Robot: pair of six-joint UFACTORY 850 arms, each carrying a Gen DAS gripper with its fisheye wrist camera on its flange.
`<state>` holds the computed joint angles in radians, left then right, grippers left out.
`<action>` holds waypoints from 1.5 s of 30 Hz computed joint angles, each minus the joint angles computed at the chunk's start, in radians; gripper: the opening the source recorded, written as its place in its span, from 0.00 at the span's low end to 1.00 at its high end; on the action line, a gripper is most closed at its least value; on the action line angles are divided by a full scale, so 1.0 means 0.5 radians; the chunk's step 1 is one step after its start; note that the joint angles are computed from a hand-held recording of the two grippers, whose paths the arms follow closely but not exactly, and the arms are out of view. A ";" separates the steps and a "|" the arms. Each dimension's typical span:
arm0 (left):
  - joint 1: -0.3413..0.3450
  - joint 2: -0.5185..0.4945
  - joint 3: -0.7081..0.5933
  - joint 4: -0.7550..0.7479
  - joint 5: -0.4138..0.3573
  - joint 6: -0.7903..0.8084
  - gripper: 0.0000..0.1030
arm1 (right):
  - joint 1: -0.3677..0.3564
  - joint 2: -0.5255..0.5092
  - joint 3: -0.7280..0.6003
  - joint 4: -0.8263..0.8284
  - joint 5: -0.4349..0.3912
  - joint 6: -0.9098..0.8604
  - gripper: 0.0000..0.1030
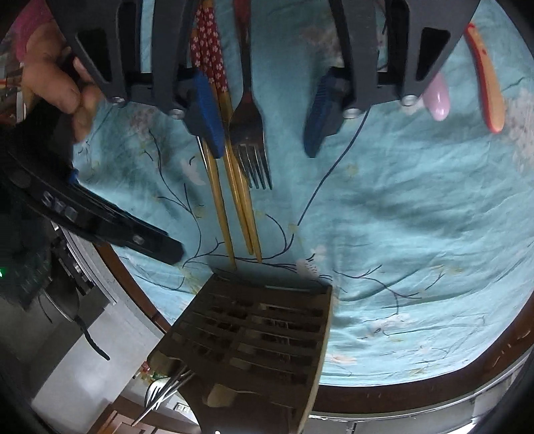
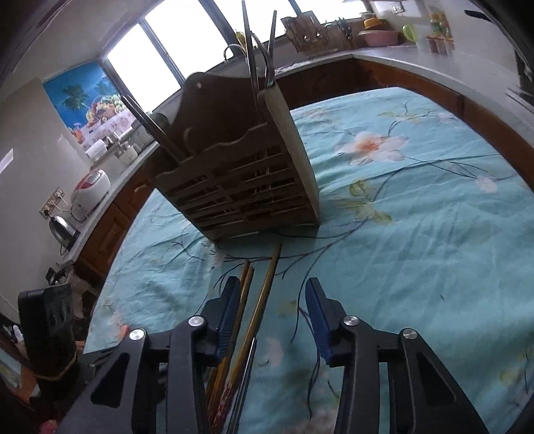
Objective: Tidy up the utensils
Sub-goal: 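Grasp the dark steel fork with the left tool while the right tool grasps a wooden chopstick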
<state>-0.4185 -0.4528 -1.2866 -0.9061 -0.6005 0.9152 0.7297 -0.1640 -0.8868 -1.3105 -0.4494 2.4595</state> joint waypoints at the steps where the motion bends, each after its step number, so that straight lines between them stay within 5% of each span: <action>1: -0.003 -0.015 -0.014 -0.010 -0.008 0.007 0.36 | -0.023 -0.022 -0.015 0.000 0.028 -0.021 0.39; 5: 0.003 -0.066 -0.059 -0.081 -0.087 0.117 0.22 | -0.099 -0.105 -0.080 0.078 0.126 -0.180 0.35; 13: 0.047 -0.032 -0.019 -0.088 0.000 0.167 0.20 | -0.177 -0.292 -0.244 0.489 0.195 -0.756 0.28; 15: 0.077 -0.028 -0.022 -0.069 -0.005 0.133 0.20 | -0.178 -0.310 -0.269 0.568 0.157 -0.862 0.19; 16: 0.091 -0.035 -0.032 -0.051 -0.014 0.111 0.20 | -0.180 -0.311 -0.269 0.595 0.153 -0.887 0.07; 21: 0.105 -0.113 -0.128 0.052 -0.102 -0.015 0.21 | -0.181 -0.279 -0.223 0.536 0.186 -0.794 0.07; 34: 0.051 -0.112 -0.159 0.246 -0.048 -0.115 0.21 | -0.207 -0.313 -0.281 0.641 0.203 -0.950 0.07; 45: 0.151 0.150 0.080 -0.126 -0.024 0.248 0.18 | -0.056 -0.105 -0.241 0.346 -0.008 -0.665 0.06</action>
<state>-0.3431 -0.3780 -1.2467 -0.9693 -0.6123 1.0393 0.7016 -0.2166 -1.0071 -1.1373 -0.4533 2.1271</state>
